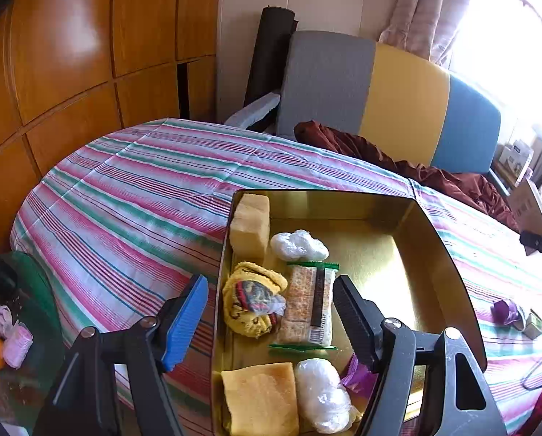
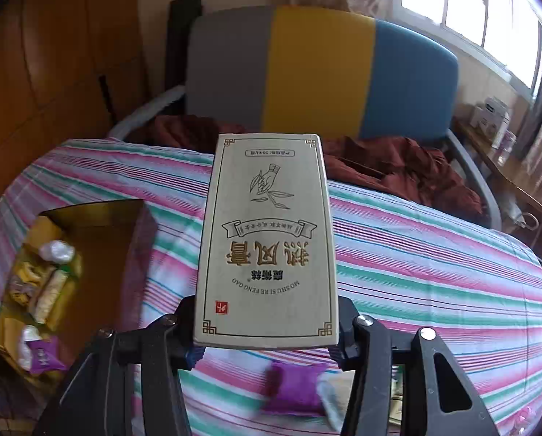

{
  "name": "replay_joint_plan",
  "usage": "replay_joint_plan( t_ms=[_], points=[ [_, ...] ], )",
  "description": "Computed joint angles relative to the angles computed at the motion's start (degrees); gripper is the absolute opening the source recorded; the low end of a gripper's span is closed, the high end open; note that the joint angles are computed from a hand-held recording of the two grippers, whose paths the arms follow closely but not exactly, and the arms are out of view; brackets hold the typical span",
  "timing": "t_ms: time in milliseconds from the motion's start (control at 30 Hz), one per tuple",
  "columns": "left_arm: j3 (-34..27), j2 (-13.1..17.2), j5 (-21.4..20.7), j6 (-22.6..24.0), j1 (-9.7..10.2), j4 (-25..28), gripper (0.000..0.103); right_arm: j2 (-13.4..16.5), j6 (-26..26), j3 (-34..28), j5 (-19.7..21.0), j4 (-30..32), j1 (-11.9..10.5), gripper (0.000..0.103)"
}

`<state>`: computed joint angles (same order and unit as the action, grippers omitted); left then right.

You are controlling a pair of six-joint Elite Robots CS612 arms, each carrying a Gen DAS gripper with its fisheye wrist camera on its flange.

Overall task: Organize objects
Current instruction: 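Carry the cream tea box into the gold tray and open the right tool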

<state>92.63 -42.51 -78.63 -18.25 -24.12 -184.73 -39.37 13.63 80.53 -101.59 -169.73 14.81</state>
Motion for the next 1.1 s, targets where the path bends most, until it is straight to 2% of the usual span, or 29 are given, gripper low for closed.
replay_joint_plan(
  t_ms=[233,333,400,567,700,767,900,967,1100],
  points=[
    [0.49,-0.43,0.13,0.1,1.03,-0.25,0.072,3.55,-4.26,-9.27,10.59,6.67,3.99,0.052],
    [0.66,-0.51,-0.03,-0.39,1.47,-0.47,0.073,6.45,-5.02,-15.29,11.94,13.77,5.53,0.052],
    [0.88,-0.56,-0.49,-0.31,1.79,-0.79,0.073,8.74,-4.85,-19.55,10.94,19.32,6.33,0.052],
    [1.06,-0.4,-1.67,-1.25,2.52,-0.81,0.074,15.87,-1.07,-32.24,9.6,33.85,7.03,0.052],
    [1.15,-0.23,-3.0,-2.27,3.05,-0.67,0.074,19.95,1.75,-38.82,11.71,38.76,7.27,0.056],
    [1.19,-0.12,-3.4,-2.7,3.26,-0.66,0.074,19.99,3.05,-38.52,14.19,37.63,6.92,0.064],
    [1.18,0.14,-3.36,-3.3,3.41,-0.59,0.074,17.79,4.01,-33.73,19.33,31.43,6.34,0.067],
    [1.37,0.15,-2.63,-2.96,3.21,-1.01,0.074,16.53,4.54,-31.15,20.48,27.08,6.16,0.074],
    [2.05,-0.1,-1.11,-1.87,2.7,-2.53,0.074,14.67,6.28,-27.46,20.84,21.6,5.7,0.074]
  ],
)
